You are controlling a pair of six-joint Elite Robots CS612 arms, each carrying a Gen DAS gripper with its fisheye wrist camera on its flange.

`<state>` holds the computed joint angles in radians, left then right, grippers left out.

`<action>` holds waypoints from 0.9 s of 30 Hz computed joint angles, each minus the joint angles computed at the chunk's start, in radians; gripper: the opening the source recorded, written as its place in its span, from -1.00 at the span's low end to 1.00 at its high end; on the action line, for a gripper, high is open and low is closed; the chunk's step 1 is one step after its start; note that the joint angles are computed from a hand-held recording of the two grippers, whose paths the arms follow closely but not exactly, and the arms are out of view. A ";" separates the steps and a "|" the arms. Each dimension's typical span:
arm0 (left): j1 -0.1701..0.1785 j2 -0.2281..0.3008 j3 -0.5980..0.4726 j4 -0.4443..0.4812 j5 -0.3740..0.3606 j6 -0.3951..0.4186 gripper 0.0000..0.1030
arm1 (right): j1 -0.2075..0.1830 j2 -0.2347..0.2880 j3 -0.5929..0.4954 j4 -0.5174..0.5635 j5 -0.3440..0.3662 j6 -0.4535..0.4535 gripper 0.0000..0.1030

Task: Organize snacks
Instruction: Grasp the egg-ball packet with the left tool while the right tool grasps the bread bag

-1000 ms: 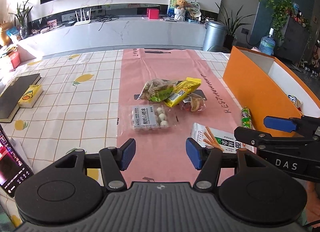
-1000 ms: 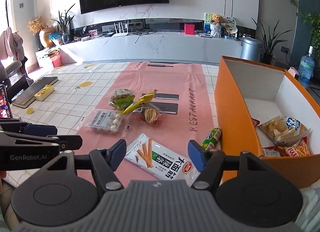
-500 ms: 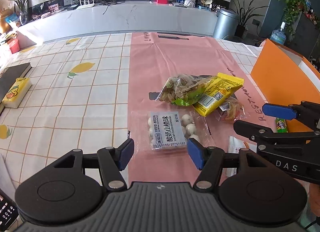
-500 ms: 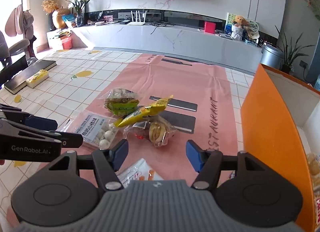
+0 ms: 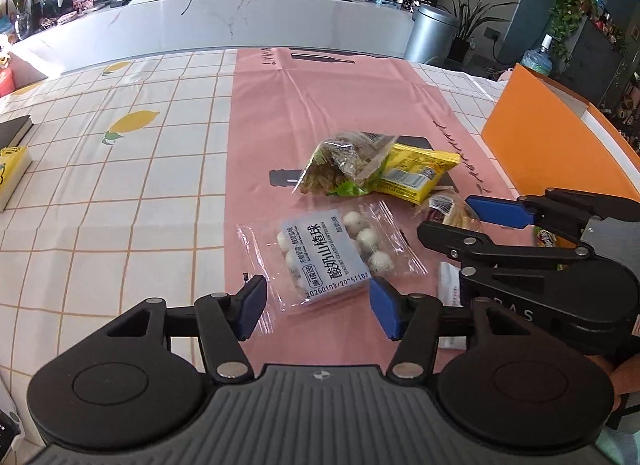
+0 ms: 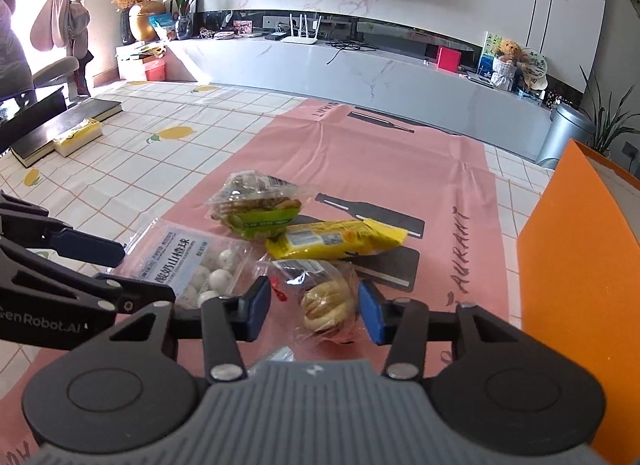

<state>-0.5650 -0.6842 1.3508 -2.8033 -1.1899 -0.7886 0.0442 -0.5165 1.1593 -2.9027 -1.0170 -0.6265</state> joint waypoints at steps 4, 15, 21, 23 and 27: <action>-0.008 -0.003 0.002 -0.016 -0.053 0.020 0.20 | -0.009 -0.020 0.039 -0.026 0.002 0.013 -0.18; -0.020 0.016 -0.054 0.064 0.050 0.230 0.62 | -0.023 -0.012 0.020 -0.015 -0.021 0.095 -0.15; -0.002 0.050 -0.115 0.090 0.031 0.422 0.70 | -0.023 -0.002 0.008 -0.018 -0.009 0.112 -0.13; 0.007 0.060 -0.130 0.092 -0.002 0.479 0.75 | -0.023 0.001 0.004 -0.011 -0.002 0.120 -0.13; 0.027 0.075 -0.159 0.122 -0.088 0.530 0.76 | -0.023 0.007 -0.012 0.016 -0.003 0.147 -0.09</action>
<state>-0.5382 -0.6090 1.1913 -2.6817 -1.2783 -0.2586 0.0207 -0.5097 1.1475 -2.8865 -1.0205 -0.4795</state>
